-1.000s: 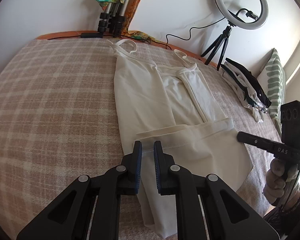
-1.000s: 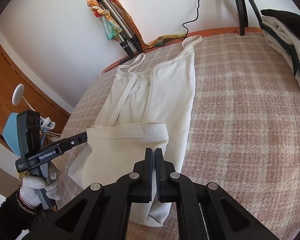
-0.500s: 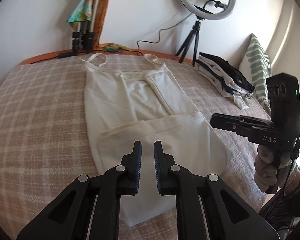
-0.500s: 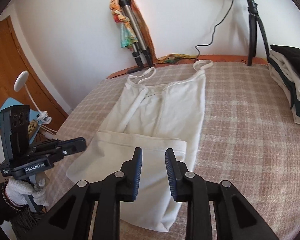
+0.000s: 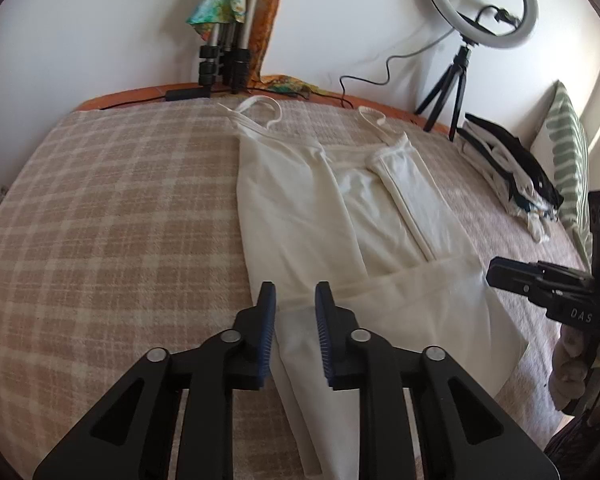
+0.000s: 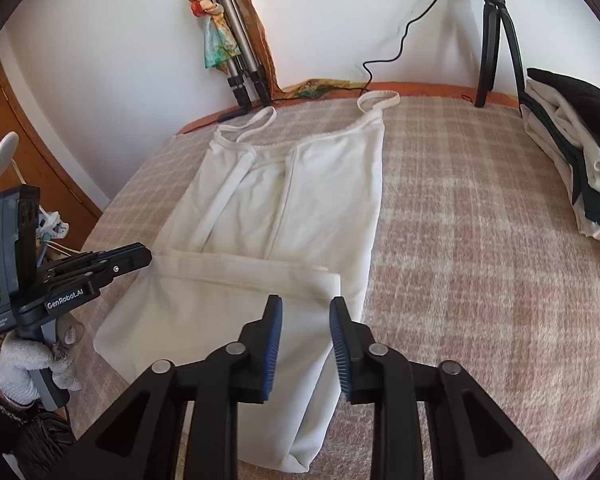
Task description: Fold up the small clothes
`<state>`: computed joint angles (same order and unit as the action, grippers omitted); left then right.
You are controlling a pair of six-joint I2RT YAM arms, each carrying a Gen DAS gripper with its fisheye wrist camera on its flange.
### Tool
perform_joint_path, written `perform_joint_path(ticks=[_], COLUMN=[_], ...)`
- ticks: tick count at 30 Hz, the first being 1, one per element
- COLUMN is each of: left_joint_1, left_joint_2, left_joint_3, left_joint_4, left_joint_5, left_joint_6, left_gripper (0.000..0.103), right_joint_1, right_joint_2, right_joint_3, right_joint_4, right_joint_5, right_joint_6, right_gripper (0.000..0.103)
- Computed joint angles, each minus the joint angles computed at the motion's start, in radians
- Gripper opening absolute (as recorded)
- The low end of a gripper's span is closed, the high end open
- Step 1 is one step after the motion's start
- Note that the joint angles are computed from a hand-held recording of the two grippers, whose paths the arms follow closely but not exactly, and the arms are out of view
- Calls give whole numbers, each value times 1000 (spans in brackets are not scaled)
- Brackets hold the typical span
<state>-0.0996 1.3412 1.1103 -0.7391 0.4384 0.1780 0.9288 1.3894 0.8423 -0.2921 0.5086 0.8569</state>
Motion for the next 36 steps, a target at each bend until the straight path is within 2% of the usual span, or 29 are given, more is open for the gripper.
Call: perform_joint_path(ticks=[1,2,4,7,11,13,16,21,27,31,32,33,34,35,36], left_joint_1=[13,22,32,47,60,66,67,42,26,18,20,21,23,25,32], left_joint_2=[16,35,95,196,319,371,436,513,596,621,629,637,646,651,651], left_joint_3=[20,45,109,206,291,322,362,421,487,515,527,536,544,545,537], left_joint_4=[4,6,-9,-37,-44,-46,-31,11,64,66,60,56,50,58,72], left_joint_5=[17,27,58,110,155,175,207,226,280,286,289,292,289,284,294], left_joint_6=[-8,-14,-13,-14,-37,-61,-97,-127,-211,-205,-207,-211,-219,-238,-258], left_gripper=[32,39,46,46,46,46,46,46,46,43,39,34,17,6,6], right_joint_1=[-14,-26,-58,-131,-230,-291,-388,-517,-587,-604,-604,-602,-602,-602,-603], right_joint_2=[-11,-16,-14,-13,8,25,72,126,210,284,291,297,297,294,289], right_joint_3=[-4,-2,16,27,39,34,39,-2,66,139,149,159,160,153,142], right_joint_4=[19,28,37,93,159,196,244,393,453,427,421,414,414,424,441], right_joint_5=[-12,-11,-15,-87,-167,-231,-324,-501,-604,-657,-662,-658,-658,-660,-660], right_joint_6=[-26,-45,-83,-146,-190,-201,-210,-175,-169,-166,-173,-176,-173,-170,-166], right_gripper=[42,43,43,43,51,51,51,50,48,31,27,23,17,9,6])
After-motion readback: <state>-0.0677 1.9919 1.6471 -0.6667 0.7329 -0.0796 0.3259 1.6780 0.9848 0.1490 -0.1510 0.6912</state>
